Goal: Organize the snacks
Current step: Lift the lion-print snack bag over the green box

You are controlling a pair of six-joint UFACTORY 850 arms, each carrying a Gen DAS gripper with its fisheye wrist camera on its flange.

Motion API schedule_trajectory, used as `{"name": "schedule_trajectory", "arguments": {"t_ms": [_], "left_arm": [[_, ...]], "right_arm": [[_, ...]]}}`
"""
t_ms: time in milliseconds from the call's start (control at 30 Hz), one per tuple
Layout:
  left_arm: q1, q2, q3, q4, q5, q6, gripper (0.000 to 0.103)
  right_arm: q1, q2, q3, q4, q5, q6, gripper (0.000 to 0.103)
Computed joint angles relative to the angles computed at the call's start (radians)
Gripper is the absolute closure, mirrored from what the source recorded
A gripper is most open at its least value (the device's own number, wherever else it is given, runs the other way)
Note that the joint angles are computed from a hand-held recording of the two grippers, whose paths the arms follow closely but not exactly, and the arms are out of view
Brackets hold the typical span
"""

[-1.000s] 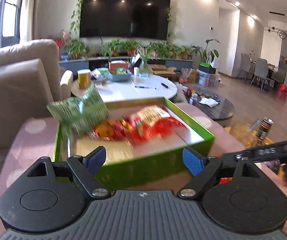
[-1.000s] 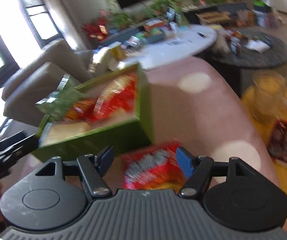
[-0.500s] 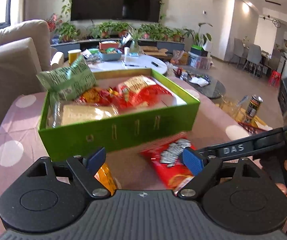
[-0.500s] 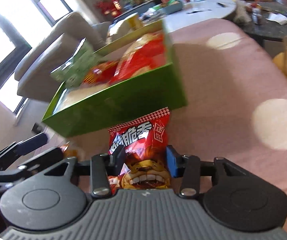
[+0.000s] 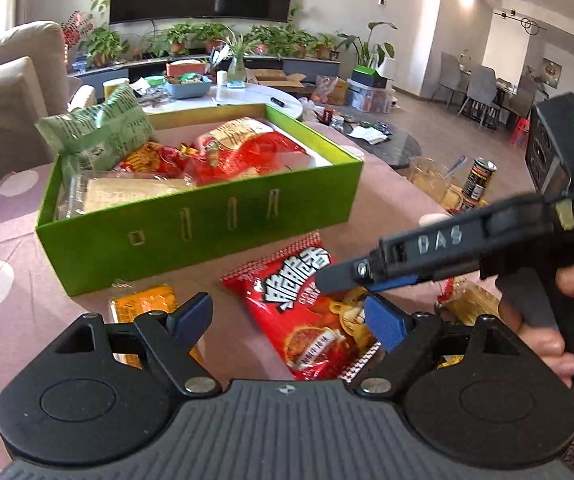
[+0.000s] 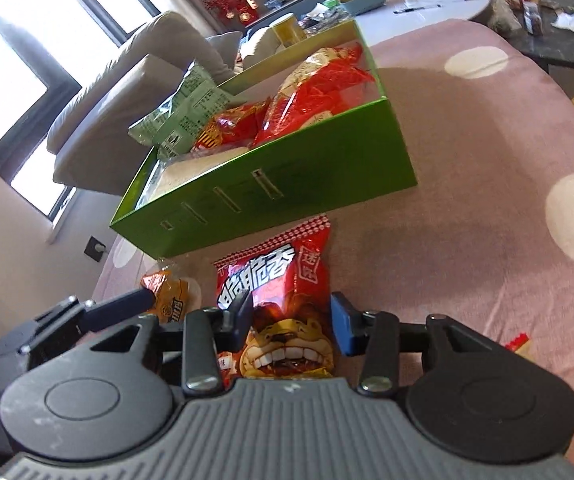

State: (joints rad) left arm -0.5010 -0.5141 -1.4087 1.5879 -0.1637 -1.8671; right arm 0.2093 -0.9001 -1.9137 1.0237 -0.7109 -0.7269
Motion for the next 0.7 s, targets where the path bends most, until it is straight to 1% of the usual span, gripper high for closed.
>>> {"name": "schedule_trajectory", "arguments": {"t_ms": [33,100,200,333,400,467,567,700], "left_arm": [[0.001,-0.004,-0.004,-0.041,0.005,0.041,0.022],[0.002,-0.013,-0.016,-0.178,0.005,0.168,0.023],[0.007,-0.026,-0.031,-0.384,0.01,0.346,0.031],[0.019,-0.039,-0.045,-0.632,0.037,0.555,0.038],[0.023,-0.044,-0.05,-0.722,0.044,0.636,0.041],[0.026,-0.048,-0.054,-0.771,0.052,0.68,0.042],[0.031,-0.051,-0.055,-0.841,0.071,0.743,0.046],[0.026,-0.054,-0.057,-0.776,0.075,0.695,0.046]], "right_arm": [[-0.003,0.001,0.001,0.015,-0.004,-0.003,0.057],[-0.004,0.009,0.011,0.03,0.009,-0.018,0.056],[0.0,0.016,0.018,-0.001,0.034,-0.011,0.056],[-0.008,0.0,0.005,0.019,-0.015,-0.009,0.056],[-0.007,-0.005,-0.001,0.009,-0.022,-0.007,0.056],[-0.003,-0.003,0.003,0.017,-0.013,-0.03,0.055],[-0.001,-0.002,0.004,0.018,-0.007,-0.037,0.055],[-0.004,-0.003,0.009,0.04,-0.006,-0.037,0.055]]}}
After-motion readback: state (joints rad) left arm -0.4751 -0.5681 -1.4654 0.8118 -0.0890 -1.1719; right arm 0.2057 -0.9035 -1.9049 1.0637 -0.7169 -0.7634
